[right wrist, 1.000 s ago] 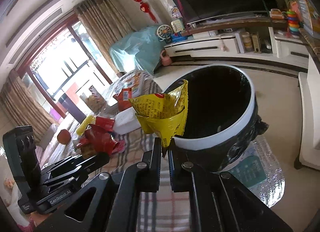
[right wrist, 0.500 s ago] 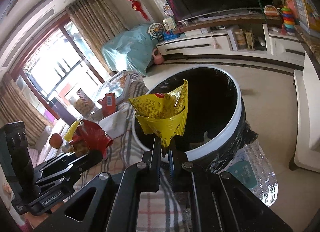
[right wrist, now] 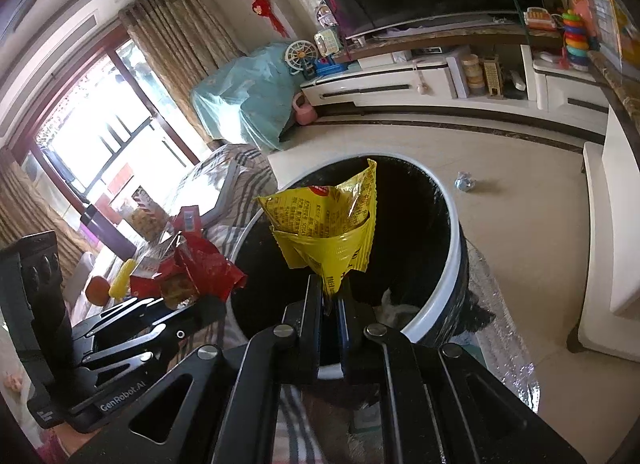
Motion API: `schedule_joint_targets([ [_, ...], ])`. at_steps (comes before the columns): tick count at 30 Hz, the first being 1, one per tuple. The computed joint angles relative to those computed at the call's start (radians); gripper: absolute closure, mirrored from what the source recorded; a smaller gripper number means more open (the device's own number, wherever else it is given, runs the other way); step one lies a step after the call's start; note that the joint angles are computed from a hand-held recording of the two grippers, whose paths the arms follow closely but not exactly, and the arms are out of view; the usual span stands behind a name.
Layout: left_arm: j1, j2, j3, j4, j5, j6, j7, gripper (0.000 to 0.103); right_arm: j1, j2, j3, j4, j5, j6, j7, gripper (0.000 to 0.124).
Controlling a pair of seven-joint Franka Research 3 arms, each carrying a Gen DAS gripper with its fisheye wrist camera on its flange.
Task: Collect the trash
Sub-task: 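Carry both items over the trash bin and open both tools to drop them, then move both tools back toward the remaining items on the bed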
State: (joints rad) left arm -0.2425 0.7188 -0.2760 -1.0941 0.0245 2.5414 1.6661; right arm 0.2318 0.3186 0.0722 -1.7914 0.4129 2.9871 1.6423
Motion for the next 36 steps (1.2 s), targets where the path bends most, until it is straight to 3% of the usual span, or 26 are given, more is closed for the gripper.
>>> schedule_joint_targets([
  [13,-0.062,0.158,0.025,0.283,0.013,-0.15,-0.005,0.075,-0.015,0.043,-0.012,0.07,-0.002,-0.069,0.003,0.114],
  [15,-0.07,0.187,0.028,0.338,0.011,-0.186,-0.001,0.058,-0.012,0.049,-0.021,0.08,-0.013,-0.081,0.016,0.112],
  [17,-0.077,0.188,0.04,0.341,0.016,-0.188,-0.006,0.051,-0.012,0.052,-0.026,0.087,-0.018,-0.095,0.031,0.107],
  [18,-0.077,0.178,0.044,0.325,0.018,-0.181,-0.011,0.049,-0.013,0.052,-0.027,0.087,-0.019,-0.096,0.035,0.104],
  [22,-0.045,0.083,0.036,0.154,0.008,-0.091,-0.03,0.041,-0.011,0.034,-0.024,0.063,-0.021,-0.07,0.042,0.069],
  [24,-0.021,0.029,0.025,0.055,0.0,-0.037,-0.035,0.039,-0.002,0.021,-0.031,0.043,-0.03,-0.053,0.057,0.067],
  [28,0.029,-0.086,0.007,-0.149,-0.016,0.076,-0.05,0.032,-0.017,0.0,0.007,0.0,0.014,0.009,0.033,0.041],
  [31,0.07,-0.167,-0.007,-0.288,-0.035,0.15,-0.063,0.03,0.008,-0.013,-0.004,-0.022,0.002,0.028,0.053,0.034],
  [36,0.125,-0.264,-0.019,-0.451,-0.065,0.23,-0.076,0.029,0.026,-0.036,0.023,-0.062,0.021,0.079,0.04,0.032],
])
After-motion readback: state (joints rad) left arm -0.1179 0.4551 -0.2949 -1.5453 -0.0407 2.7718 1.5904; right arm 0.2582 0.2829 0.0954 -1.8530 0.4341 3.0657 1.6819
